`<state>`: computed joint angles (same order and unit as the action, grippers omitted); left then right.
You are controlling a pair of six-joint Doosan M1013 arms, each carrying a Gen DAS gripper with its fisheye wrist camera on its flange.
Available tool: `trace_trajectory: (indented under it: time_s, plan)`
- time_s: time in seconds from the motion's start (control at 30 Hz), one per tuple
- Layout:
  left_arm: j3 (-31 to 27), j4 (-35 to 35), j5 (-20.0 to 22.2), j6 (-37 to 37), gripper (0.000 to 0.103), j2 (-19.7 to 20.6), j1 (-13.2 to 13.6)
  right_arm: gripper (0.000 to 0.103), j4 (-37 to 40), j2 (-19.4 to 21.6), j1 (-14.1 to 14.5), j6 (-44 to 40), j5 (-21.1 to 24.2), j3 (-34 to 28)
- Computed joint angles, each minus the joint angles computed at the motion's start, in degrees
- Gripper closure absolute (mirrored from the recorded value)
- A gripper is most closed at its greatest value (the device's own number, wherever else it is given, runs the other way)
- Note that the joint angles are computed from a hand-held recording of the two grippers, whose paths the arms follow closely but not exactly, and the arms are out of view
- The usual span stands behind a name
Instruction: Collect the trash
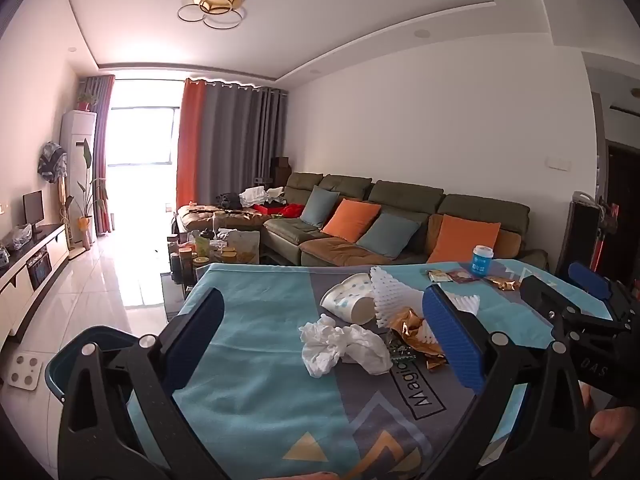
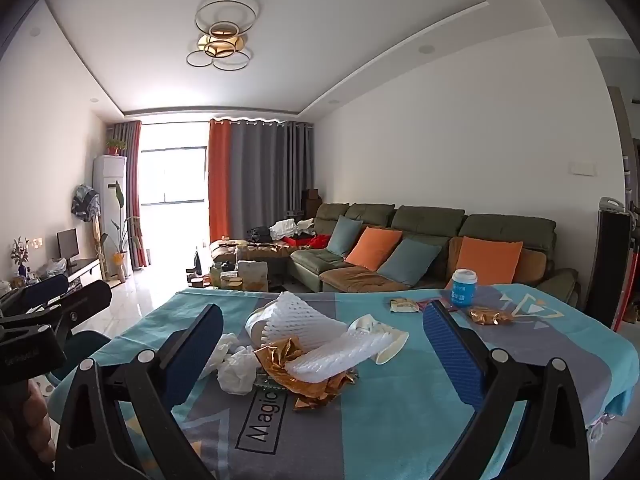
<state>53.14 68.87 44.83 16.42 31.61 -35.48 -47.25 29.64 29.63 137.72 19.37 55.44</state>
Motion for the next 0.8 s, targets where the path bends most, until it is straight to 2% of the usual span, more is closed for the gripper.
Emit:
trace_trajectory:
  time_s: [0.03, 0.1, 0.23, 0.37, 0.43, 0.8]
  plan:
    - [-0.25, -1.0, 0.11, 0.71, 0.005, 0.05, 0.03, 0.006, -0.37, -0.23, -0.04, 0.2, -0.2, 0.34]
    - [0.01, -0.55, -0.13, -0.72, 0.005, -0.06, 0.08, 0.006, 3.85, -0.03, 0.05, -5.46, 1.76, -0.47]
    - [0.6, -0.1, -1.23, -1.46, 0.005, -0.25, 0.27, 0.006, 4.46, 0.95, 0.46, -6.59, 2.66, -1.99]
    - [0.46, -0.15, -1.41, -1.23, 0.005, 0.04, 0.45, 0.006, 2.94, 0.57, 0.31, -4.53, 2.0, -1.42]
    - [0.88, -0.14, -1.71, -2.19, 0.005, -0.21, 0.62, 0.006, -0.12, -0.18, 0.17, -1.44, 0.55, -0.07]
    - [-0.23, -0.58, -0.36, -0.98, 0.005, -0.15, 0.54, 0.006, 0.34, -0.01, -0.14, -0.67, 1.33, -0.65]
